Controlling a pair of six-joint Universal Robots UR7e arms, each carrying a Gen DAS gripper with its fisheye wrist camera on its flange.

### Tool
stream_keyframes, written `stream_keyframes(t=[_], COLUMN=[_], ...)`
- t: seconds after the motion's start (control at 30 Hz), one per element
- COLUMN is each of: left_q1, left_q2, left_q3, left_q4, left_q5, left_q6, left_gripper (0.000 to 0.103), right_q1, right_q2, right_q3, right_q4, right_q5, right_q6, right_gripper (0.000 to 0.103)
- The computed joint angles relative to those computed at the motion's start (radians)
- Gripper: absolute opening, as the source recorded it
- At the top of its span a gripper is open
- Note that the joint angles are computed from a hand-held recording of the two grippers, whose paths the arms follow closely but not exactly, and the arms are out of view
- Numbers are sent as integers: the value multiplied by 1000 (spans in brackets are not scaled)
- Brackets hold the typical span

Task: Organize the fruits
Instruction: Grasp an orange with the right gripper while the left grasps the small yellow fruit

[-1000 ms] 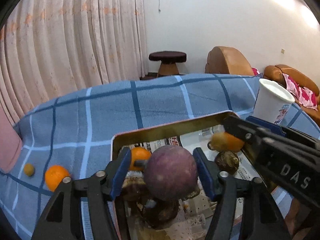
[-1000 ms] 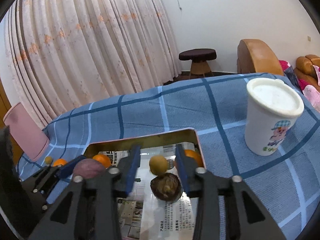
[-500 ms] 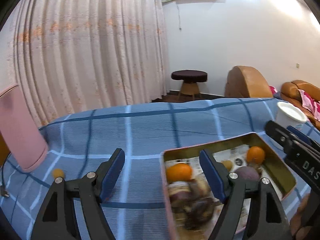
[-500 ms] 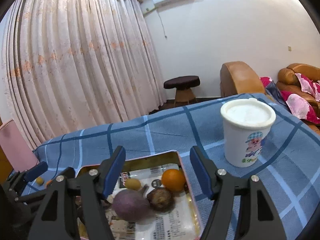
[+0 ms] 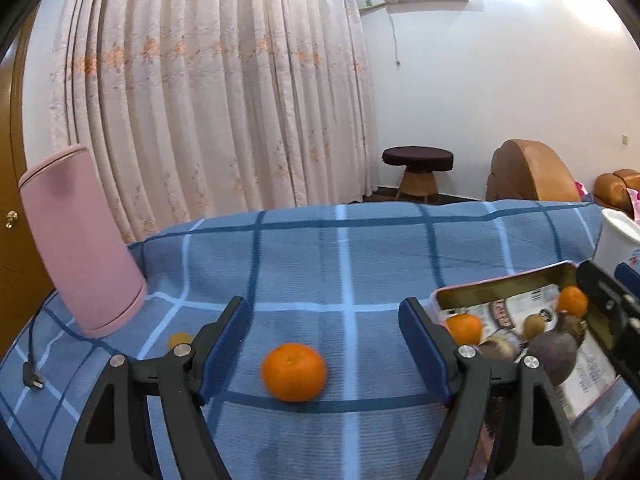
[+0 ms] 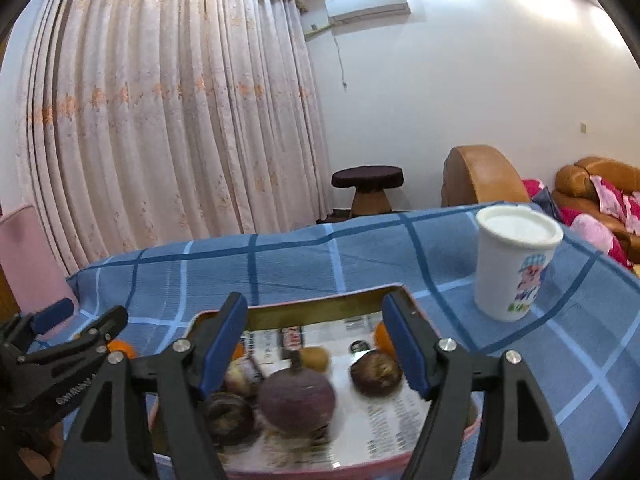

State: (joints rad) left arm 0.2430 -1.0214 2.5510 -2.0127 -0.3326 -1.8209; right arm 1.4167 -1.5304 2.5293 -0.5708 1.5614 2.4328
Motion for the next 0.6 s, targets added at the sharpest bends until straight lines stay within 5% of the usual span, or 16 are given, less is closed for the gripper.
stream_keyframes(t=[0.6], left_q1=[43], left_q2=[-244], left_q3=[96], left_q4=[212], left_q5=[-28], left_q6=[-141], left_gripper=[78], right_q1=[262], right_q2=[266], right_q3=[-46], right_q4=[-89], right_q5=[186], right_q6=[52], right_gripper=[73])
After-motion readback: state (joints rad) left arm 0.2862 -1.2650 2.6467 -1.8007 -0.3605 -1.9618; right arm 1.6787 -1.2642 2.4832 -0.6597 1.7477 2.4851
